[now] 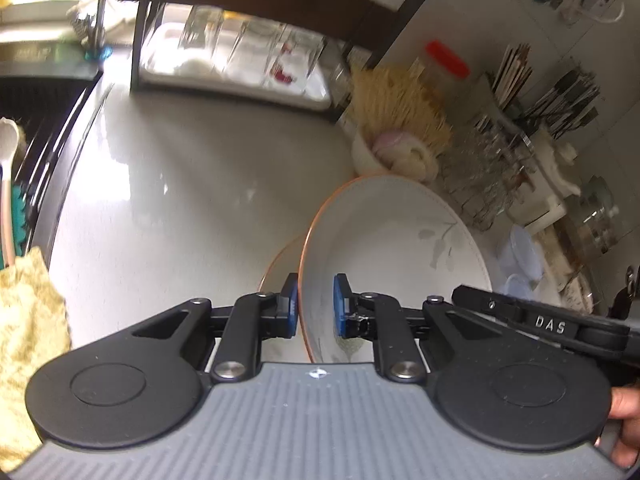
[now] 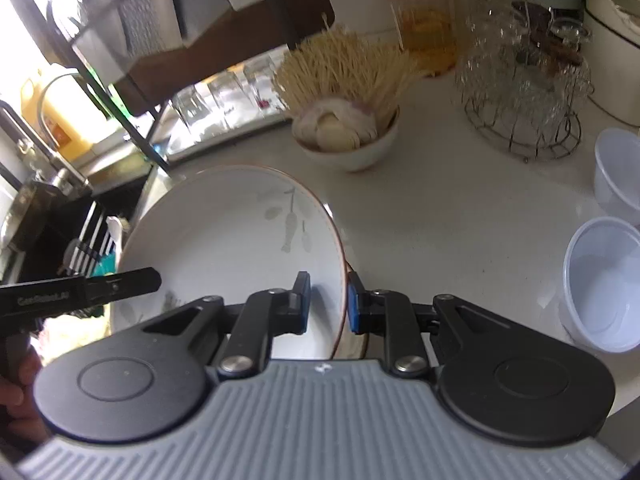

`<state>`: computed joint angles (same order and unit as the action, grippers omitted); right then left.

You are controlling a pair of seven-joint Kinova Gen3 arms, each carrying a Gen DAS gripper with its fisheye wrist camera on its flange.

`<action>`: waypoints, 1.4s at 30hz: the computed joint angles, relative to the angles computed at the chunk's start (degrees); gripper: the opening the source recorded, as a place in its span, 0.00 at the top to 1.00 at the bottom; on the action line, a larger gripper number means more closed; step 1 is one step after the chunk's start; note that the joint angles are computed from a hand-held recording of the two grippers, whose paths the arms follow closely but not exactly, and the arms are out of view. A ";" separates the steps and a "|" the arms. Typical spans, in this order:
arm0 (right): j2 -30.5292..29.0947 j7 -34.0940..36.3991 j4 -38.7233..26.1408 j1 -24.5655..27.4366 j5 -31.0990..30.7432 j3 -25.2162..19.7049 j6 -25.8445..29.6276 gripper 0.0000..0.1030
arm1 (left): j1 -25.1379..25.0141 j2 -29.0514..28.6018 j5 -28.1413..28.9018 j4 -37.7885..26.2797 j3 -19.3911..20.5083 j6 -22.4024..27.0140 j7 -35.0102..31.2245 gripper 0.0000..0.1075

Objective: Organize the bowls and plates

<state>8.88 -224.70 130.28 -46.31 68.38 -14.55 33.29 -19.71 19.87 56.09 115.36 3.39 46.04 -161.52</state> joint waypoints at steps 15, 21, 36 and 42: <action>4.21 9.10 -2.06 -0.24 -3.89 3.01 -1.83 0.78 | 1.40 4.44 -4.42 -1.45 2.17 -3.64 4.36 0.83; 4.40 9.78 -1.69 -0.33 -5.89 3.82 -2.37 0.78 | 1.76 5.68 -6.52 -2.58 3.00 -3.34 6.37 0.83; 6.12 5.45 -1.64 -1.44 -3.68 5.45 -4.29 0.77 | 1.34 6.14 -9.09 -3.76 4.27 -2.94 10.04 0.65; 6.64 5.97 -2.03 -2.52 -4.87 5.69 -3.53 0.78 | 0.28 6.06 -9.65 -4.93 3.48 0.84 11.32 0.63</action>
